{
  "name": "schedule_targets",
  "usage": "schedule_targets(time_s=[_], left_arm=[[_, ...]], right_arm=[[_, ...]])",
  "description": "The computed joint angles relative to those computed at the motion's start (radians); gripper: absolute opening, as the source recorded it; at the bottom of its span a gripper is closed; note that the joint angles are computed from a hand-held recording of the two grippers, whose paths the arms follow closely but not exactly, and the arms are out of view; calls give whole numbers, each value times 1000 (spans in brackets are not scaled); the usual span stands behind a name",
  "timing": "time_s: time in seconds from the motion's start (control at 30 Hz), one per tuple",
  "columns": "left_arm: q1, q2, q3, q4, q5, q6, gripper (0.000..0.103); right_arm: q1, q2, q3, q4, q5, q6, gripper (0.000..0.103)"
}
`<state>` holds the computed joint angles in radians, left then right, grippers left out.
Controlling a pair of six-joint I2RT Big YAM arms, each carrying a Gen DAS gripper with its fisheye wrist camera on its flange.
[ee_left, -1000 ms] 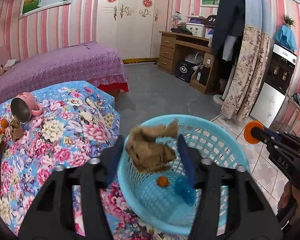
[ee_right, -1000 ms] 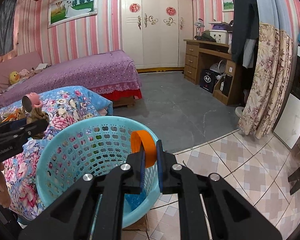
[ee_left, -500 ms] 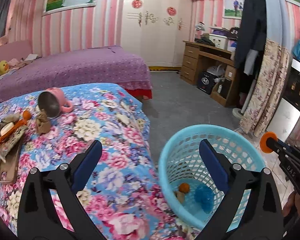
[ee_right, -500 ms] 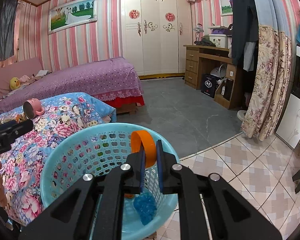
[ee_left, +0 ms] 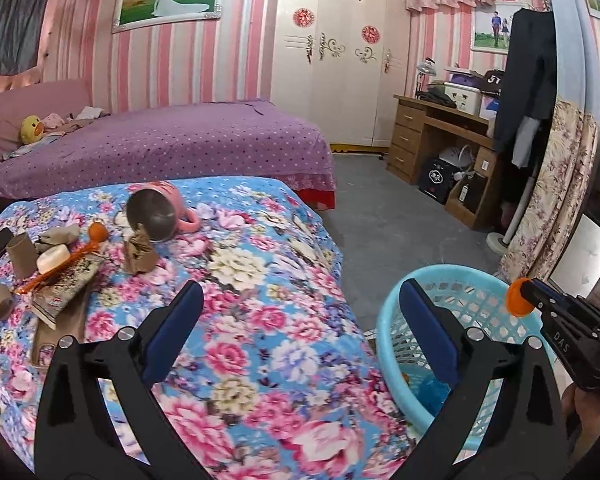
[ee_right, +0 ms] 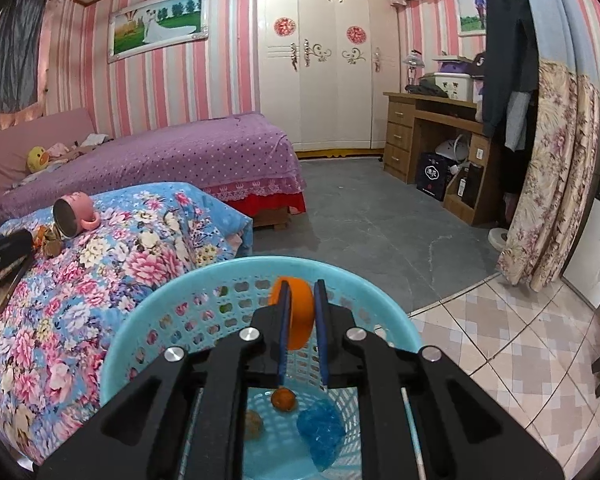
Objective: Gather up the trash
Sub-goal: 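Open the left tool to drop the paper into the basket, then move both tools back to the bed and grasp the cardboard piece with the left tool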
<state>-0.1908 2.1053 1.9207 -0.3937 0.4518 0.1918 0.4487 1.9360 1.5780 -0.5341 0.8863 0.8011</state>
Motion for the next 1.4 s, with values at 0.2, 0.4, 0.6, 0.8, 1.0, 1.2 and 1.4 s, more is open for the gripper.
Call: schedule_targets(time_s=[0.2,0.4,0.6,0.8,1.0,1.2,1.4], left_arm=[[26,4,24,7,6,-5,95],[54,12,54,7,20,-7,97],[80,22,78,19,17,13,97],[113,50,124,28,29,15,97],[145,102,189,26,24,41,97],[183,177,293,-14,25,41,97],[217,297,497,-121,10,32,97]], right_arm=[[7,16,31,-5,26,7,67],[17,40,91,-41,67,-11,97],[25,83,181,-103,72,-24,98],[38,132,263,-131,70,-53,98],[48,182,351,-166,69,-67,98],[56,249,471,-201,62,-96,98],[63,354,653,-259,43,-125,98]])
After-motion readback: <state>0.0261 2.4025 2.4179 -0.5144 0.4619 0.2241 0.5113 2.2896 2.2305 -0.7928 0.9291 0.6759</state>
